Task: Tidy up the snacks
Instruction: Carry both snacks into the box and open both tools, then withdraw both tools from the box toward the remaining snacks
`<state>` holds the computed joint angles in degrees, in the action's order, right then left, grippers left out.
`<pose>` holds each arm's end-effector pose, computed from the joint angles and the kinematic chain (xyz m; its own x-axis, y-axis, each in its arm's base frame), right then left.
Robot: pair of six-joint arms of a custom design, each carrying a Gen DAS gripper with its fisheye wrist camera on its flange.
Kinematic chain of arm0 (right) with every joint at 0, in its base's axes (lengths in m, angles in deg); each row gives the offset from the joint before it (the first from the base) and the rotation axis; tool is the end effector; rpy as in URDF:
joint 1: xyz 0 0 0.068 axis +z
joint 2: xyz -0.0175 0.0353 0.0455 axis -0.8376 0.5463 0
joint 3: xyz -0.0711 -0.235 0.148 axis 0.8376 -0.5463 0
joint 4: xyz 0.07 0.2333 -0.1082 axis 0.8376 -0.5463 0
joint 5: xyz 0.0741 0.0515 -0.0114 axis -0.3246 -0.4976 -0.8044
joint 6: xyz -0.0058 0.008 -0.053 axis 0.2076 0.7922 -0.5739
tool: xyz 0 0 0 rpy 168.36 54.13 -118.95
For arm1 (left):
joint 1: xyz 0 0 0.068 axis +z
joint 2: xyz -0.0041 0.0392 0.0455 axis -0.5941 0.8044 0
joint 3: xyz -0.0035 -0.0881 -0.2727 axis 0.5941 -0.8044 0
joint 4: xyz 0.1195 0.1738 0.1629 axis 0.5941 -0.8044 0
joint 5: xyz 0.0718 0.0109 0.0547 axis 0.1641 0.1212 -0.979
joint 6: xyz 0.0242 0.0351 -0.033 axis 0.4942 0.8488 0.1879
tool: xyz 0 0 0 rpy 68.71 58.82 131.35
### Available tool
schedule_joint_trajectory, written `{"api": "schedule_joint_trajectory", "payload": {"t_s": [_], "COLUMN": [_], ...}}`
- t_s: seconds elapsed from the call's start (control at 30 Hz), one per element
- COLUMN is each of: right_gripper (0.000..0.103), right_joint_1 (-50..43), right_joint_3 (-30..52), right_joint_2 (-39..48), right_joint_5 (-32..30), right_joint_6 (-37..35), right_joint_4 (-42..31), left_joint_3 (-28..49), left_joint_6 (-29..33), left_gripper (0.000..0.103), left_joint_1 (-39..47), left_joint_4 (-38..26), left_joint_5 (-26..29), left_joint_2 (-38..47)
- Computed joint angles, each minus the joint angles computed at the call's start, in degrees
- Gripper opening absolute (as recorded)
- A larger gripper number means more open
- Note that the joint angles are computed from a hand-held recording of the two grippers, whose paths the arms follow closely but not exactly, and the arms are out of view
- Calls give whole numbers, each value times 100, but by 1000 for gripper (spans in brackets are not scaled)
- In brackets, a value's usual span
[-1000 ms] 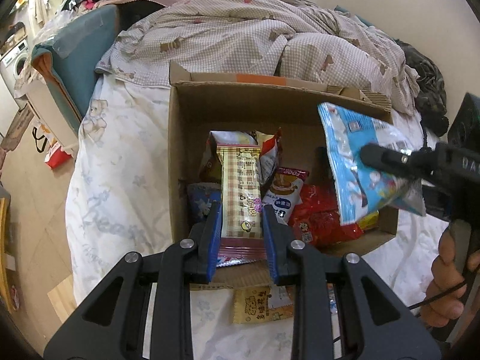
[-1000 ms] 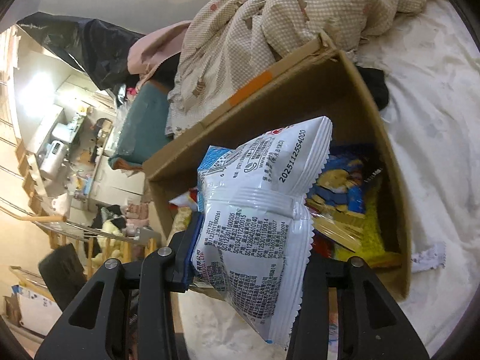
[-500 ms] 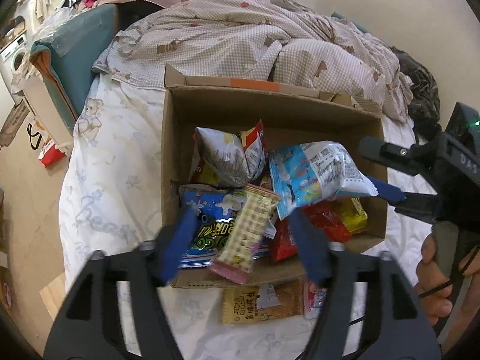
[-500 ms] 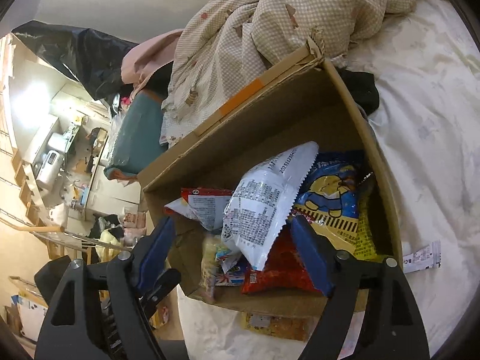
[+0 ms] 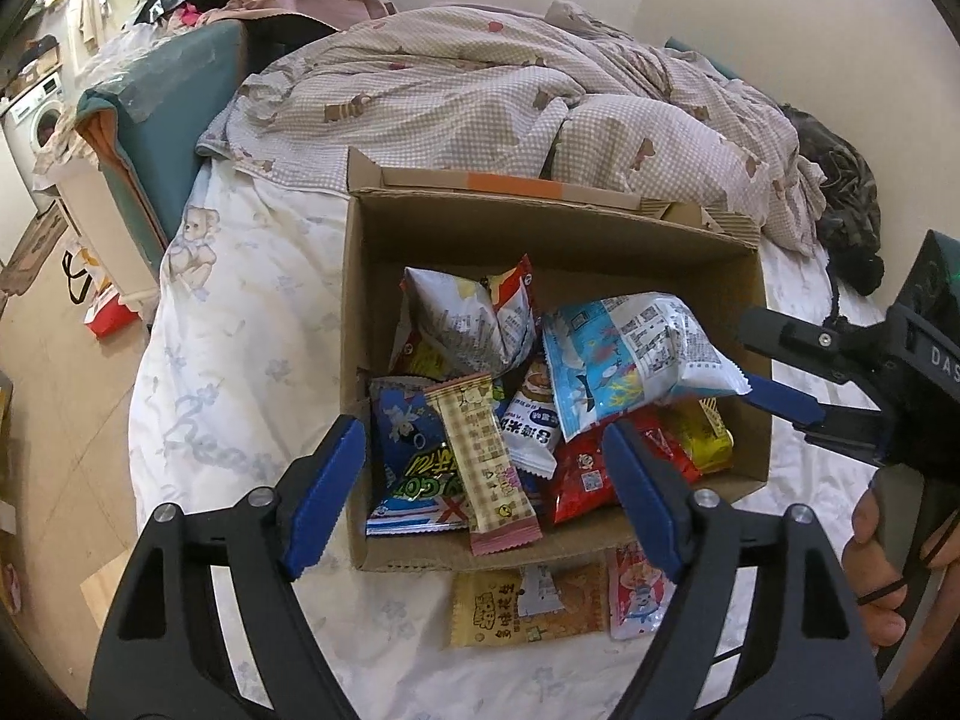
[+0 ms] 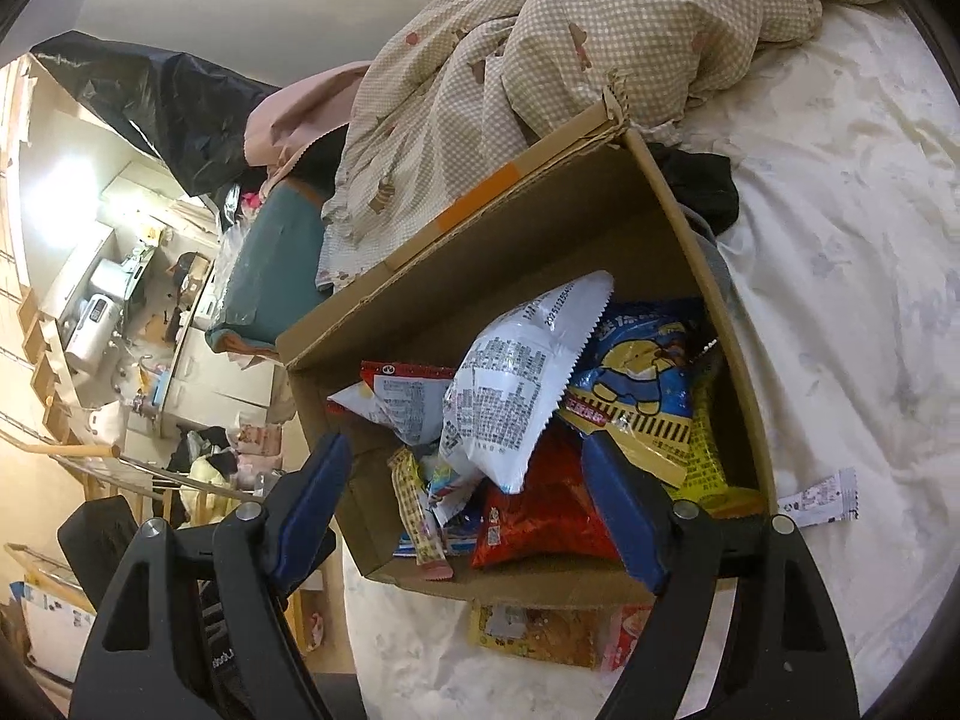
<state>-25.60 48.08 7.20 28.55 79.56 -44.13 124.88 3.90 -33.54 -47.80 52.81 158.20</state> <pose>0.1203 0.0634 0.2916 -0.4644 0.8264 -0.3184 0.4533 0.5307 0.7162 0.2635 -0.0042 0.3156 -0.6559 0.5004 -0.5651 0.6785 0.7189 -0.1510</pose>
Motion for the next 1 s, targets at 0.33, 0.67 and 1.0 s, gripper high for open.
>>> {"api": "schedule_joint_trajectory", "payload": {"t_s": [0.33, 0.67, 1.0], "right_gripper": [82, 82, 82], "right_joint_1": [1046, 2699, 4770], "right_joint_3": [336, 591, 1269], "right_joint_2": [161, 289, 1222], "right_joint_5": [855, 2024, 3006], "right_joint_6": [623, 2151, 4575], "right_joint_4": [-517, -1503, -3200], "left_joint_3": [163, 408, 203], "left_joint_6": [388, 757, 1463], "left_gripper": [79, 79, 79], "left_joint_1": [382, 1022, 1491], "left_joint_4": [-428, -1117, -1544], "left_joint_5": [341, 552, 768], "left_joint_2": [-144, 77, -216]}}
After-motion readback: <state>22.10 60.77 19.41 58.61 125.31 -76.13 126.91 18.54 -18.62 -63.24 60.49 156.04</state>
